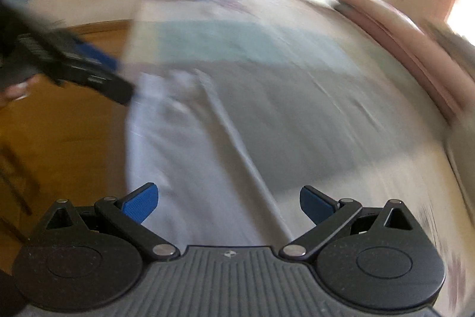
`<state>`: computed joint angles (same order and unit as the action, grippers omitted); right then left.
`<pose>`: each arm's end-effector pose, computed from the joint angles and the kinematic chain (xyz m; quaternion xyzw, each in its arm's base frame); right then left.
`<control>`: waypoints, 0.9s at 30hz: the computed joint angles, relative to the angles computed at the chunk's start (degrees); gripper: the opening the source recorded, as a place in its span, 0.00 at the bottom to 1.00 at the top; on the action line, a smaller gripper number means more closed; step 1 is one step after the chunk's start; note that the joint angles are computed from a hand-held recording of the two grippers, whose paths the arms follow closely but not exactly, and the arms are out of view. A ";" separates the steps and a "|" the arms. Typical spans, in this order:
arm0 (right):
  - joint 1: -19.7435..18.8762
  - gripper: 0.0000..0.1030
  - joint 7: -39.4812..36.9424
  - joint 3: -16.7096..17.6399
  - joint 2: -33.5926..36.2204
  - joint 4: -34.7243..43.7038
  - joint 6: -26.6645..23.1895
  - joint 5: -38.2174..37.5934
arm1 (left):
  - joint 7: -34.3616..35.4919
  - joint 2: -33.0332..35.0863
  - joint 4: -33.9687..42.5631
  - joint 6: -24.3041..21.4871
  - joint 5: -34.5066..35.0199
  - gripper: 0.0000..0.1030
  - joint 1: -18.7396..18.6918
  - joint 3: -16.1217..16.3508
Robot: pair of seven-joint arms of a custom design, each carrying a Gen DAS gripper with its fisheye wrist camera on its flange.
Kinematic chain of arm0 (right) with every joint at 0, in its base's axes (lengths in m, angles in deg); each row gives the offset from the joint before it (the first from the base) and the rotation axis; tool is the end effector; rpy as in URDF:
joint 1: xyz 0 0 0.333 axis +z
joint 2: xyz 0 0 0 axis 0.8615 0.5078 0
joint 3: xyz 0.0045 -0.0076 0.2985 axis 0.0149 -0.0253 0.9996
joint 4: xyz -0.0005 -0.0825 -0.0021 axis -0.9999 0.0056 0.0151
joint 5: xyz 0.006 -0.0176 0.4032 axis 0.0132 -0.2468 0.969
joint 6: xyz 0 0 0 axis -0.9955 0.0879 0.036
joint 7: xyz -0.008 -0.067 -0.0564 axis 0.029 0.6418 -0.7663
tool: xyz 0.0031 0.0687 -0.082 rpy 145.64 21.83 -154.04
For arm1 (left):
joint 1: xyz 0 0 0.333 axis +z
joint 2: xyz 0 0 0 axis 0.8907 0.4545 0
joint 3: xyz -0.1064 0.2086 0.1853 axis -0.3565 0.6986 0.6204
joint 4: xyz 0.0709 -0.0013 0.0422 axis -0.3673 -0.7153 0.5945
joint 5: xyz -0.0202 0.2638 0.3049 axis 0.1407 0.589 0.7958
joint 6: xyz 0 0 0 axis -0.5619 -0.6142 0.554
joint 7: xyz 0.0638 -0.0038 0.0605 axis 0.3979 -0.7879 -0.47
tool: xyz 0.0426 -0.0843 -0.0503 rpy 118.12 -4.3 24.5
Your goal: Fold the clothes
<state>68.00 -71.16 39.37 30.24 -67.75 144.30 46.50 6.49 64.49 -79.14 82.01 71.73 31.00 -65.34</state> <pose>0.6924 0.2269 0.3888 -0.9232 -0.1337 -0.0578 0.3556 0.4480 -0.4276 0.3693 -0.8631 0.3185 -0.2645 0.2891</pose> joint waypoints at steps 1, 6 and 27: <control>-0.06 0.99 -2.09 0.63 -0.71 -0.92 -1.08 -0.04 | 0.36 -0.40 -0.41 -0.14 -0.47 0.99 0.06 -0.07; 1.72 0.82 -10.07 1.08 -5.08 -7.72 -1.12 -0.58 | 0.58 -2.42 -2.72 -1.07 -2.84 0.99 0.51 -0.66; 4.98 0.04 -11.56 -0.08 -7.01 -12.84 2.23 -2.29 | -49.25 -7.63 -14.99 11.80 25.48 0.99 3.71 -1.40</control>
<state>72.97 -82.72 39.28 23.23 -80.59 146.52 44.22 -42.77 56.86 -94.14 93.81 97.21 34.71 -66.74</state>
